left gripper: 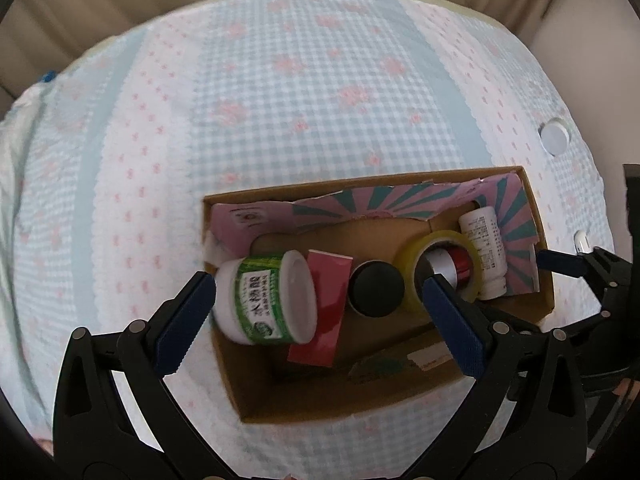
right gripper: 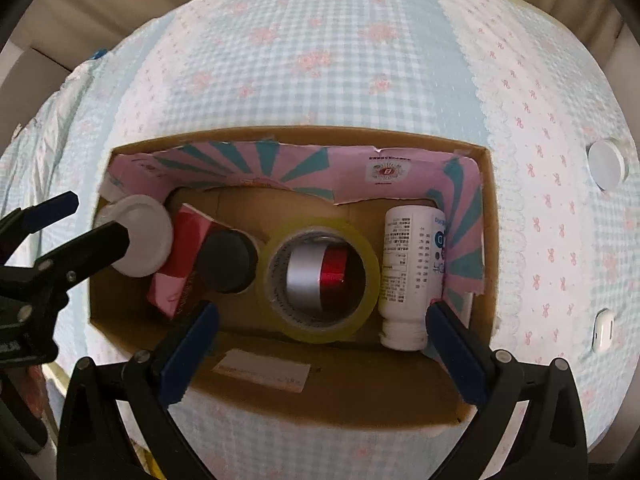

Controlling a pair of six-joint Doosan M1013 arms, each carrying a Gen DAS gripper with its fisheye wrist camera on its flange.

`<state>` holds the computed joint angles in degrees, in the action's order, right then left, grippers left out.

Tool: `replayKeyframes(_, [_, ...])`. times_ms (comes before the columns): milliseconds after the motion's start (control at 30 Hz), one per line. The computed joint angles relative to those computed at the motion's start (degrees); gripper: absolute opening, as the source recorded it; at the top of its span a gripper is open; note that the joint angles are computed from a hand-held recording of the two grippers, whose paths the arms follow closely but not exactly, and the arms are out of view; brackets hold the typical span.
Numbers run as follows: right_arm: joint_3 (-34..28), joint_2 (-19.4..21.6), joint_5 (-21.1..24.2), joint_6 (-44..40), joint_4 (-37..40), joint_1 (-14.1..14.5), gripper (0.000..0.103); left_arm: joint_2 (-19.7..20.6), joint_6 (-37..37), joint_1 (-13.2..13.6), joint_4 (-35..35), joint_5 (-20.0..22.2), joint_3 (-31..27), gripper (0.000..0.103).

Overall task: Organize rigid objects
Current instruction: 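Withdraw both tools toward the pale green jar and white earbud case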

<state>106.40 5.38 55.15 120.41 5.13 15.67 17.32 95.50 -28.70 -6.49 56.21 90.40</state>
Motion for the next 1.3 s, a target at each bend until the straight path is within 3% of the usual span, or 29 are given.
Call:
replayKeyframes(233, [-0.6, -3.7, 2.5, -0.8, -1.7, 0.6, 0.103, -3.4, -2.3, -0.9, 0.2, 1.9, -0.5, 0.103])
replayKeyframes(367, [-1.6, -6.7, 6.6, 0.8, -6.2, 2.0, 0.103, -5.7, -3.6, -1.8, 1.0, 2.9, -0.9, 0.103])
replayKeyframes(500, [-1.9, -10.3, 8.0, 4.4, -10.2, 3.3, 0.103, -8.2, -4.6, -2.3, -1.5, 2.9, -0.9, 0.103])
replayKeyframes(600, [-2.4, -13.2, 10.0, 8.7, -14.2, 3.8, 0.103, -9.7, -5.2, -3.5, -3.0, 2.0, -0.7, 0.103])
replayKeyframes(733, [-2.5, -16.1, 13.1, 13.4, -18.5, 3.2, 0.103, -10.4, -5.2, -7.0, -0.9, 1.3, -1.4, 0.103])
replayKeyframes(1000, [1.9, -24.0, 14.9, 16.2, -21.3, -1.7, 0.103, -9.5, -10.4, -14.7, 4.2, 0.2, -4.9, 0.103])
replayKeyframes(1300, [8.6, -32.6, 12.9, 3.3, -18.6, -15.0, 0.103, -3.8, -16.1, -23.0, 7.9, 1.3, -11.7, 0.103])
